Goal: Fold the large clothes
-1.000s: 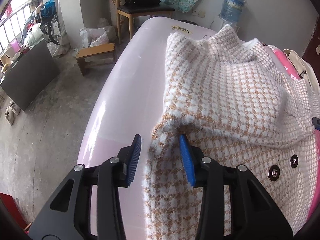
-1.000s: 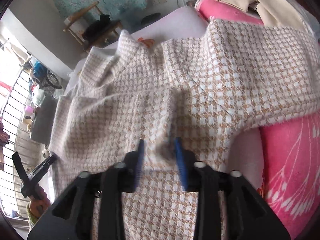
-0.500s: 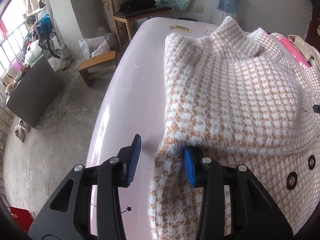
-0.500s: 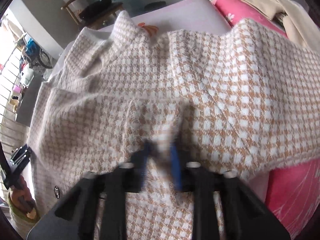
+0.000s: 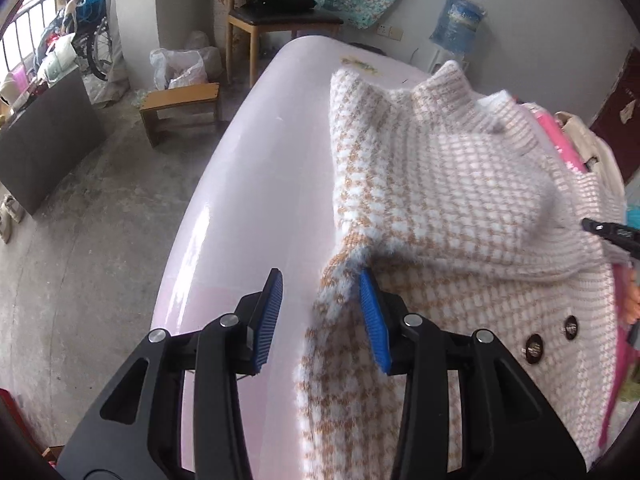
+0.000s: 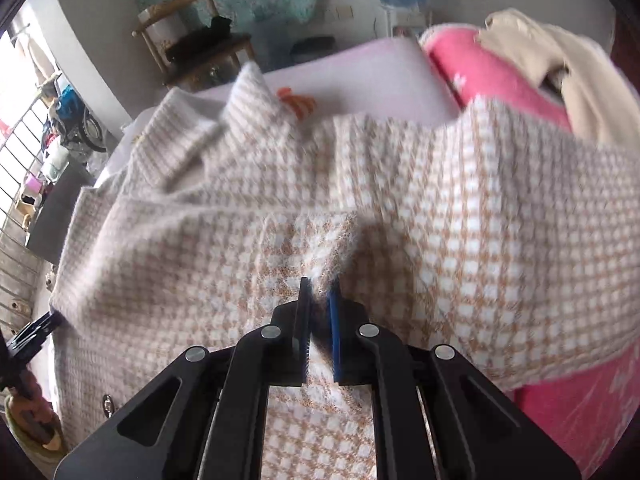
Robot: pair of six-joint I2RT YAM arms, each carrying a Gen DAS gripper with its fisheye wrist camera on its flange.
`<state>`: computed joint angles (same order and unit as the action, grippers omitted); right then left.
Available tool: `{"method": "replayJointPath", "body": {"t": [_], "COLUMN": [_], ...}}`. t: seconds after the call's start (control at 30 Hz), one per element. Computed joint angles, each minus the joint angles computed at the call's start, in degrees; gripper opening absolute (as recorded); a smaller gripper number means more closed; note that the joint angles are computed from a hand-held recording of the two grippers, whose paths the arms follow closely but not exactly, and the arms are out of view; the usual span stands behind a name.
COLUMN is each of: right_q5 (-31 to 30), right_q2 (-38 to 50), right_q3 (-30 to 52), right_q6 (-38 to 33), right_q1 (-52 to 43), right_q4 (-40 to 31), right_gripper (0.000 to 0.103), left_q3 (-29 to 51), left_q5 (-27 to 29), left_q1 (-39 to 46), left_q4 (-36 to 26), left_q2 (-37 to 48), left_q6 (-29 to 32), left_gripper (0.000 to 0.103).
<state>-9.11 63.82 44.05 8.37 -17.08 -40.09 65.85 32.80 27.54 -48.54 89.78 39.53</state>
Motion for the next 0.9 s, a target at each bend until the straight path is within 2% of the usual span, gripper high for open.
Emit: {"method": "replayJointPath", "body": {"t": [0.07,0.1,0.17,0.23,0.3,0.37,0.4,0.43,0.53,0.7,0.9], "right_q5": [-0.83,-0.67,0.07,0.6,0.38,-0.14,-0.3,-0.1,1.49,1.92,4.01], "right_q2": [-0.48,-0.57,-0.86,-0.68,-1.05,-1.65,-2.31,-2.84,-5.01,-6.9,1.01], "right_q3": [-0.36,-0.33,-0.32,-0.36,-0.73,-1.06,-1.28,-1.47,-1.34,0.25,-1.6], "right_q6": [-0.39,-0.52,-0.76,-0.72,-0.66,-1.01,-1.4,-1.76,-2.16,-1.95,-1.78], "right_q1": [-0.31,-0.01,0.75,1.34,1.26,0.78,0.48,0.58,1.9,3.44,3.54], "right_q4": [0.48,0.53,0.43,0.78,0.95,1.0,0.75,0.69,0.01,-0.23,5.62], "right_gripper": [0.008,0.008,0.008,0.008,0.008,0.008,0.008,0.008,0.008,0.008,0.008], "left_q3": [3.28,5.61,10.22,15.09,18.83,23.14,25.07,26.42,26.43,23.59,24.41], "left_q5": [3.53,4.13,3.39,1.36,-3.86,-6.58,-7.6,-8.81,-7.13,-0.27,-1.47], "left_q1": [1.95,1.43,-1.83,-6.91,-12.84,-16.53,-17.82,-18.79,-18.72,-14.44,-14.65], "left_q4": [-3.54,-4.26,-4.1,-2.91,1.01,1.73,1.99,2.16,3.54,5.83,6.27], "left_q2": [0.15,0.83,3.76,8.41,13.24,18.31,20.72,22.43,23.42,21.66,24.67], "left_q6": [2.81,2.25,-2.21,-6.78,-12.74,-16.03,-17.78,-18.9,-21.24,-24.85,-26.84], "left_gripper": [0.04,0.043,0.053,0.053,0.053,0.047,0.04,0.028,0.011,0.009,0.013]}}
